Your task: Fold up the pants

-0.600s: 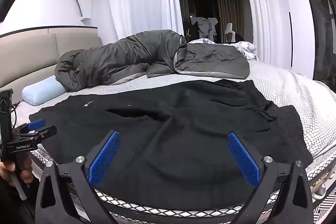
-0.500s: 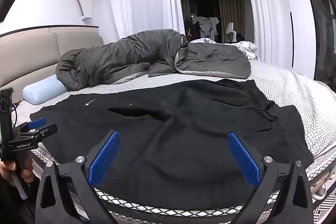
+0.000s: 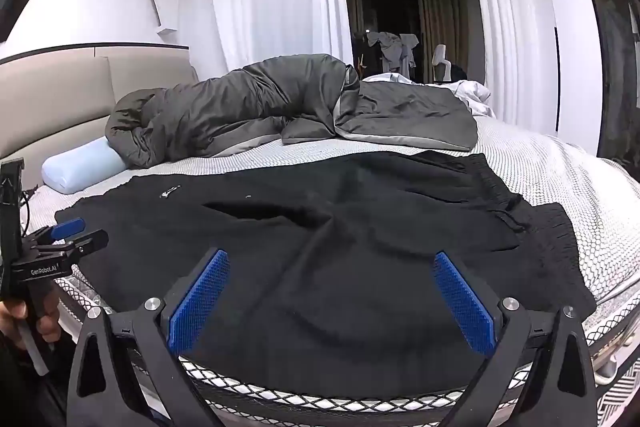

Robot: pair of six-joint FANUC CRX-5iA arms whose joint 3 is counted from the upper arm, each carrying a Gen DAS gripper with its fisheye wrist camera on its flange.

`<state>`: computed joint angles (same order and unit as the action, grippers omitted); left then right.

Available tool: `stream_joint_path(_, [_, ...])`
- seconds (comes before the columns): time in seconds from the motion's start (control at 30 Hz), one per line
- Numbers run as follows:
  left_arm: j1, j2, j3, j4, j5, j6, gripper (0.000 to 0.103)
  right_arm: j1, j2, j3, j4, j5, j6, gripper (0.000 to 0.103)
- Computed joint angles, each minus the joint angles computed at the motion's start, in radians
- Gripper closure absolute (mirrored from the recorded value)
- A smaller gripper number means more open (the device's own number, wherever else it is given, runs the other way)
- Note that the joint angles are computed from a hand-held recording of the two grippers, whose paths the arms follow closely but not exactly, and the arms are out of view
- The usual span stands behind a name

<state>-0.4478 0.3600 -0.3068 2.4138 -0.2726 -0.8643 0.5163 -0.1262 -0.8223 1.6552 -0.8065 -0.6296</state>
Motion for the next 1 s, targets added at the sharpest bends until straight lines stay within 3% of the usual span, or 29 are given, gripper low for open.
stream_joint_path(1.0, [0.004, -0.004, -0.002, 0.009, -0.003, -0.018, 0.001, 0.012, 0.01, 0.01, -0.014, -0.01, 0.016, 0.0])
